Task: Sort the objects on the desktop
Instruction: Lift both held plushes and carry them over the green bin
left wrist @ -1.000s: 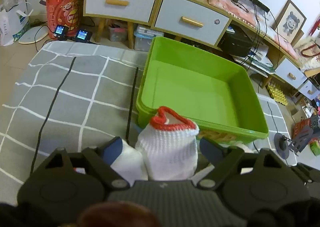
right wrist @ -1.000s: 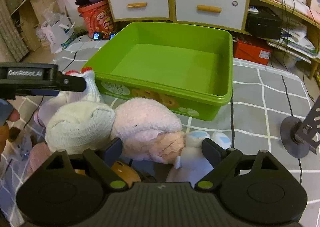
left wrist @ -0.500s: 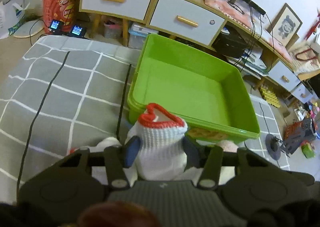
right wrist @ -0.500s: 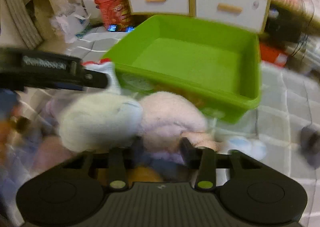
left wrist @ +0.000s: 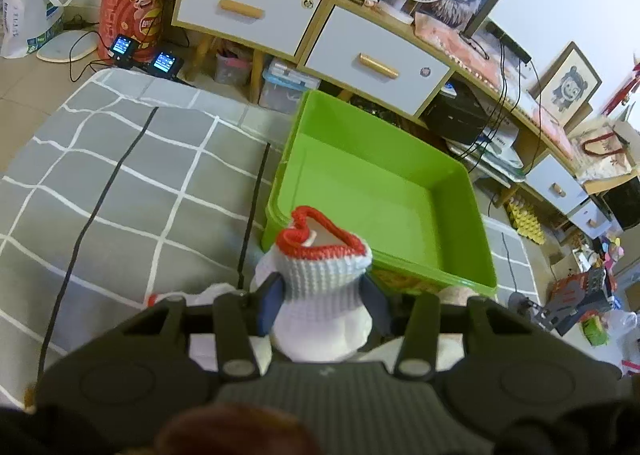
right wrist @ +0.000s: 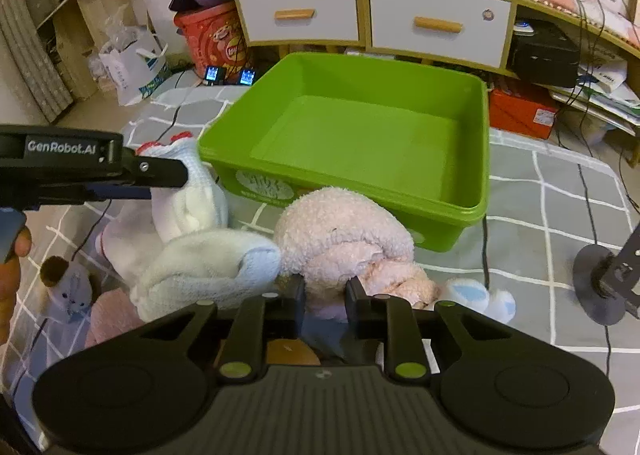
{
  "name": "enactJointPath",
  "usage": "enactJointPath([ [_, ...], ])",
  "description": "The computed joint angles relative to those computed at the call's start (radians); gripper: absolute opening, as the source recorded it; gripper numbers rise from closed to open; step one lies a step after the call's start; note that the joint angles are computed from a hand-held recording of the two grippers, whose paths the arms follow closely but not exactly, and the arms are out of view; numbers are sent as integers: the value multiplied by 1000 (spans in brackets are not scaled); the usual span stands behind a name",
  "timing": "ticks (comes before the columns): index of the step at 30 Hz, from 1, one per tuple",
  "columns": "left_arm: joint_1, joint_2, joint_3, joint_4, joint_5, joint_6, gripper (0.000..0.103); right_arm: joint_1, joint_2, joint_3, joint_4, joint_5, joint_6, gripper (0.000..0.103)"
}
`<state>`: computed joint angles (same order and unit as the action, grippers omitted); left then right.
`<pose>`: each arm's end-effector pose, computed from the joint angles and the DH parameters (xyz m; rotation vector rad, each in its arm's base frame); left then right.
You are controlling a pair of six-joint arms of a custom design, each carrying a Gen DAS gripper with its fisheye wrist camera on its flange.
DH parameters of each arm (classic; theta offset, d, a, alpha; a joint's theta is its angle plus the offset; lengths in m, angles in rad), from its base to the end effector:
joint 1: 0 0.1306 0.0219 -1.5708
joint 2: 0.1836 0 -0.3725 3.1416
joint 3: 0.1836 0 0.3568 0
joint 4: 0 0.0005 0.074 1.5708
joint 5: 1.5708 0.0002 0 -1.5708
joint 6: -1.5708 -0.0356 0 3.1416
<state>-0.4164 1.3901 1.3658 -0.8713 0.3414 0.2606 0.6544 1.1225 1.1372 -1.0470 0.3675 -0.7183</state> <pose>0.4035 -0.1921 0.4104 0.3489 2.5060 -0.7051 0.2747 0.1940 0.4032 0.2079 2.4931 0.0777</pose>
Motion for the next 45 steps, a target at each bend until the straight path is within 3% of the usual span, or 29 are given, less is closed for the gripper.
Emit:
enactJointPath([
  [23, -9, -104, 2, 32, -8, 56, 43, 83, -53, 88, -108, 169, -126, 22],
  [33, -27, -90, 0, 151, -74, 112, 43, 32, -52, 98, -22, 205, -148, 21],
  [36, -29, -64, 10, 182, -70, 156, 43, 3, -43, 92, 16, 194, -145, 14],
  [37, -30, -54, 13, 196, -64, 171, 43, -10, -40, 89, 32, 183, -145, 6],
  [38, -30, -47, 12, 208, -62, 180, 44, -23, -40, 81, 56, 168, -143, 5],
  [41, -41, -24, 9, 254, -79, 184, 44, -59, -30, 59, 116, 150, -121, 5],
  [45, -51, 9, 7, 284, -87, 197, 44, -102, -25, 37, 130, 96, -133, 5],
])
